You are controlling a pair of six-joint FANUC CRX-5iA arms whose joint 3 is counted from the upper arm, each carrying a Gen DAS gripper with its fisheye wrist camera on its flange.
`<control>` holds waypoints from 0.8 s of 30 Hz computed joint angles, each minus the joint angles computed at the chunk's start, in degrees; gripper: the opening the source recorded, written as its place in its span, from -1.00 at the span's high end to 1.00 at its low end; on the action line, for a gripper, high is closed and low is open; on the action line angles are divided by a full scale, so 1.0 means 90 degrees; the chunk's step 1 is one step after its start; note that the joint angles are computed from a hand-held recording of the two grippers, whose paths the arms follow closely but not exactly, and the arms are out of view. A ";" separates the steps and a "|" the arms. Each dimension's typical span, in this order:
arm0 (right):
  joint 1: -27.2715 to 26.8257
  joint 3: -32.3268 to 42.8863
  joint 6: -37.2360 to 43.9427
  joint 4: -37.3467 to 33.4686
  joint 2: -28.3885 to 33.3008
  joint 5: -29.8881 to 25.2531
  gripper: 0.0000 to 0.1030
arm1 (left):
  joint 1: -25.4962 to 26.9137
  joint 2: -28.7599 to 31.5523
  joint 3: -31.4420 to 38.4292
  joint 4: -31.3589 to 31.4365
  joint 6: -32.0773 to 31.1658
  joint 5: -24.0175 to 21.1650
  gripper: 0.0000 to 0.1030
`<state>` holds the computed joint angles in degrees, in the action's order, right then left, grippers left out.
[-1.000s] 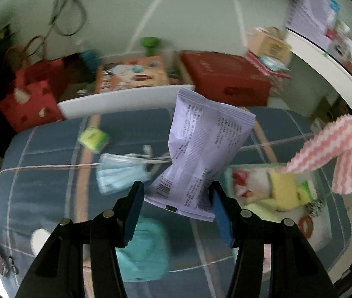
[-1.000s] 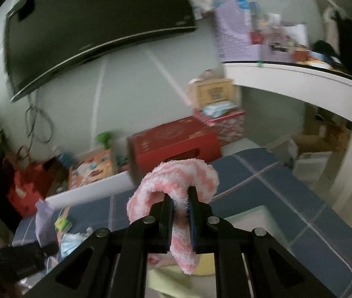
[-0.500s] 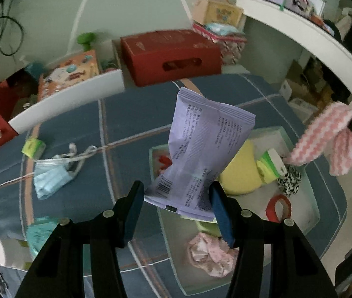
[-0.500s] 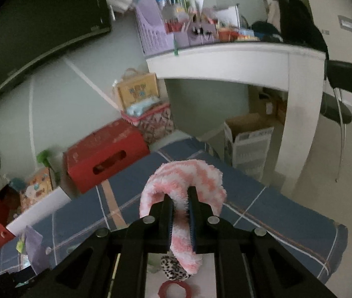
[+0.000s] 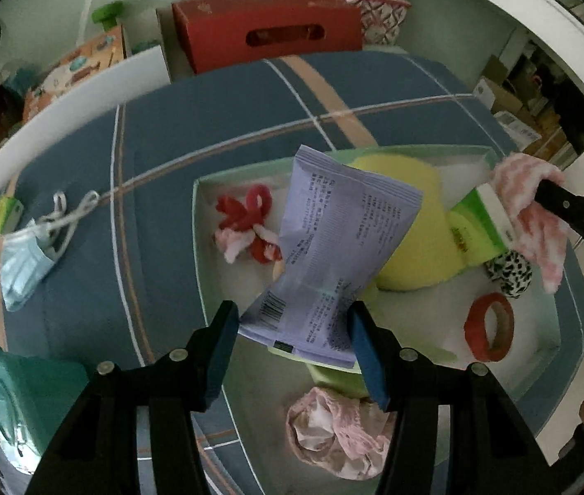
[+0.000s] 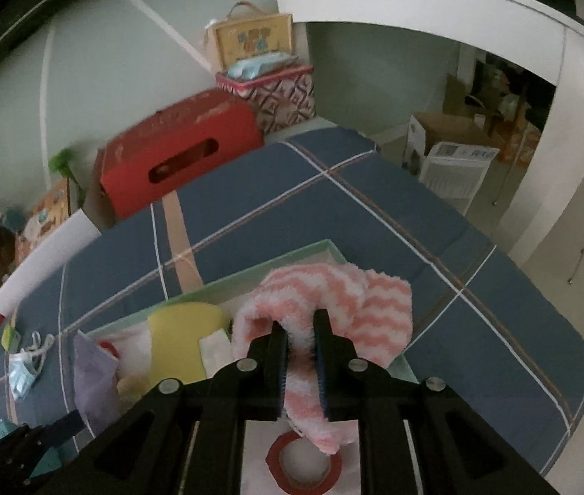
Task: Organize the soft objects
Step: 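Carry the pink cloth and lavender packet over the white tray, open both grippers, then move both open grippers away from the tray back toward the remaining items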
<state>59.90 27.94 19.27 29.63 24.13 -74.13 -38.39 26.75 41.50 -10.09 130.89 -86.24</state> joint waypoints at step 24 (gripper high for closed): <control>0.0204 0.1077 0.0739 0.0153 0.0446 -0.1022 -0.68 | 0.0178 -0.0455 -0.0374 0.0134 0.0536 0.0069 -0.72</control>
